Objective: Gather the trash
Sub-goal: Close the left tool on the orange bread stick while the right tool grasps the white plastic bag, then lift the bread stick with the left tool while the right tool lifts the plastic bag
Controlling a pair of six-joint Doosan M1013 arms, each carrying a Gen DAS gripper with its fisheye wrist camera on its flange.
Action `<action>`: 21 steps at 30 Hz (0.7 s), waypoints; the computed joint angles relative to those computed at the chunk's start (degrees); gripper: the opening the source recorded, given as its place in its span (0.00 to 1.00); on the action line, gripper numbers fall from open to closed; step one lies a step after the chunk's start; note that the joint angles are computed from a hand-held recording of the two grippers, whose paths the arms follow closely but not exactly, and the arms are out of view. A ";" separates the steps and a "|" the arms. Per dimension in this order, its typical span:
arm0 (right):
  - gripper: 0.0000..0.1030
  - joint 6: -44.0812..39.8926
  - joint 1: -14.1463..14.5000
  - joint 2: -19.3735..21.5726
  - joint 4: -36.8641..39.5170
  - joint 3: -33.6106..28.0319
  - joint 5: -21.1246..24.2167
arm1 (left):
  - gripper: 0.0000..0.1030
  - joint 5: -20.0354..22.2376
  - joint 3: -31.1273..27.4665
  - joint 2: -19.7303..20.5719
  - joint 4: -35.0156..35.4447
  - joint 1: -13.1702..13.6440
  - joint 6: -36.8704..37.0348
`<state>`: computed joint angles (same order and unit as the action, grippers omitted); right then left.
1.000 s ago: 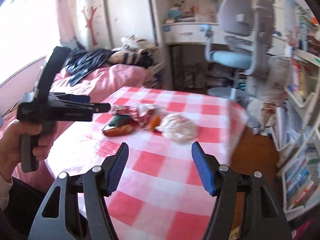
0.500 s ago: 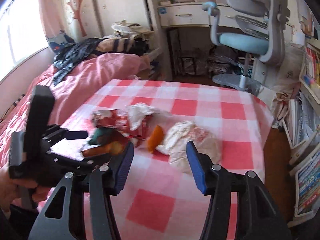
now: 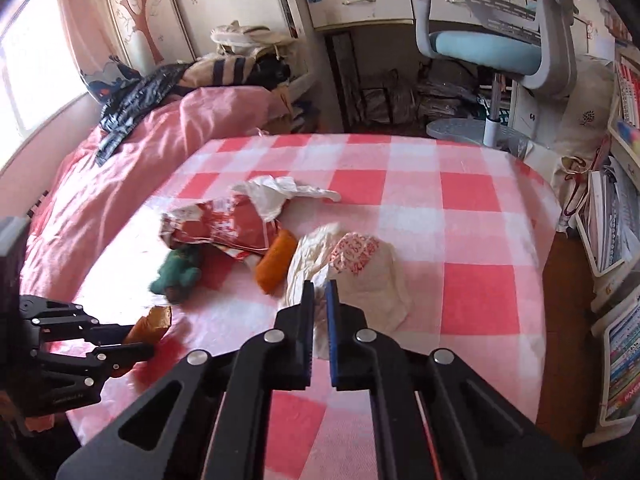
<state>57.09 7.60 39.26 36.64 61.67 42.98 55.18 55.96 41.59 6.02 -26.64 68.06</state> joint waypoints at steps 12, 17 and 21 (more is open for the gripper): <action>0.05 -9.42 -1.64 -7.81 14.56 11.12 -4.34 | 0.18 -9.86 7.96 -6.56 6.50 -1.10 -13.56; 0.05 -10.06 -0.60 -7.78 11.60 10.90 -4.08 | 0.18 -12.20 8.40 -7.91 12.67 -1.90 -17.83; 0.05 -12.14 0.62 -7.97 9.84 11.00 -3.81 | 0.18 -12.06 9.05 -8.72 15.63 -2.00 -19.94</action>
